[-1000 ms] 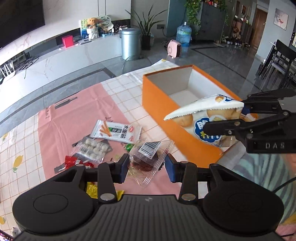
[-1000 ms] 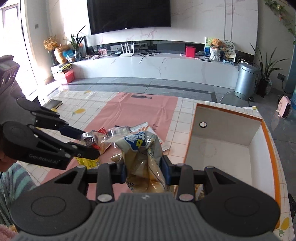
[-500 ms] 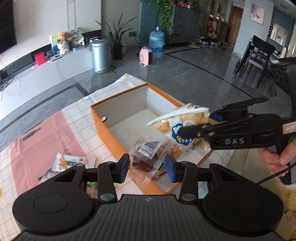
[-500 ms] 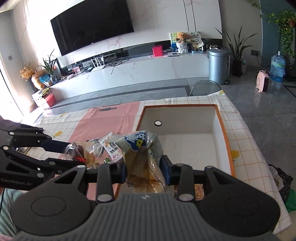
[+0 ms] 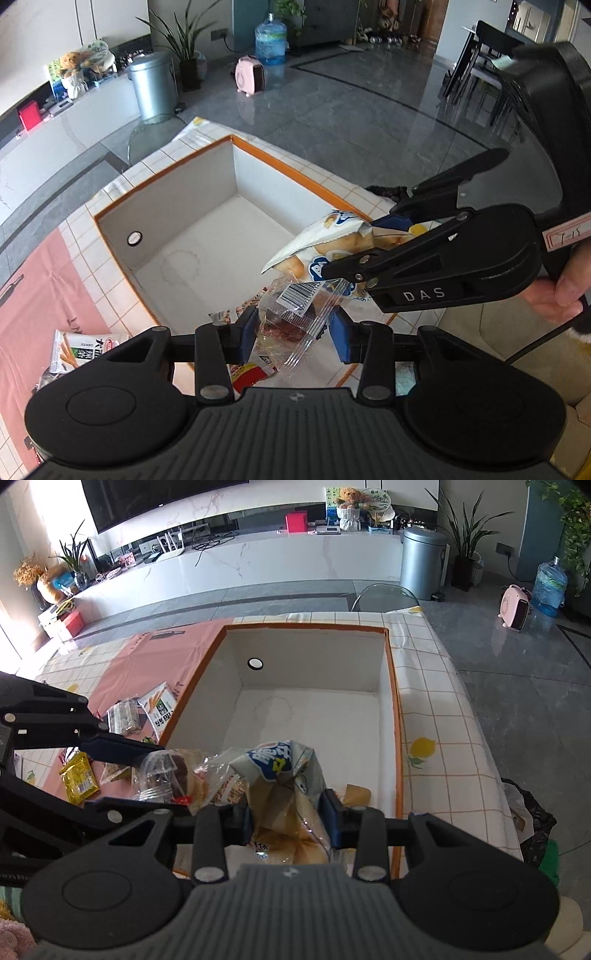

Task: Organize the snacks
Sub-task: 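Carry both packets over the orange box with both tools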

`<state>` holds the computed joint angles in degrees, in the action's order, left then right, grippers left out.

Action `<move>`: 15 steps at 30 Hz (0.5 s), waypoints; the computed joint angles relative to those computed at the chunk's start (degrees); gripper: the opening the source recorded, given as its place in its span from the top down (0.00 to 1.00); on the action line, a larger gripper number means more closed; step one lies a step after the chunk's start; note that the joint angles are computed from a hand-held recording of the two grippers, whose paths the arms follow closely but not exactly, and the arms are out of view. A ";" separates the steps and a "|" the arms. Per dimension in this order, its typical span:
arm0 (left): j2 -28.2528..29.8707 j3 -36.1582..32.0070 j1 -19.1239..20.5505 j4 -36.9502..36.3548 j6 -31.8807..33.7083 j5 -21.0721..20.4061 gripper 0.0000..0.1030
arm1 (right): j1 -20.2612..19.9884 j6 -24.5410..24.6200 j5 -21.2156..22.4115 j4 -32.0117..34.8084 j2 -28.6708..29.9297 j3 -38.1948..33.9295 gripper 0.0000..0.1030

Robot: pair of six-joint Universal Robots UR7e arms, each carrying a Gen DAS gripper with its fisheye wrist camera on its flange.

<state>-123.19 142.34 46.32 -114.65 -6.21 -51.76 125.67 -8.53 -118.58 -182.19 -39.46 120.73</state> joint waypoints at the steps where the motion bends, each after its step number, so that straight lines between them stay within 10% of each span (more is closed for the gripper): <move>1: 0.82 0.04 0.77 -0.76 0.69 -0.31 0.54 | -0.43 -0.04 0.05 0.99 0.23 -0.48 0.67; 15: 8.23 -1.49 7.45 -4.53 6.30 -2.99 0.54 | -2.30 0.47 -1.03 13.76 3.85 -7.13 0.66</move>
<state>-114.96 140.85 53.77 -119.18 0.10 -54.76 123.37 -8.06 -119.61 -168.43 -35.61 113.60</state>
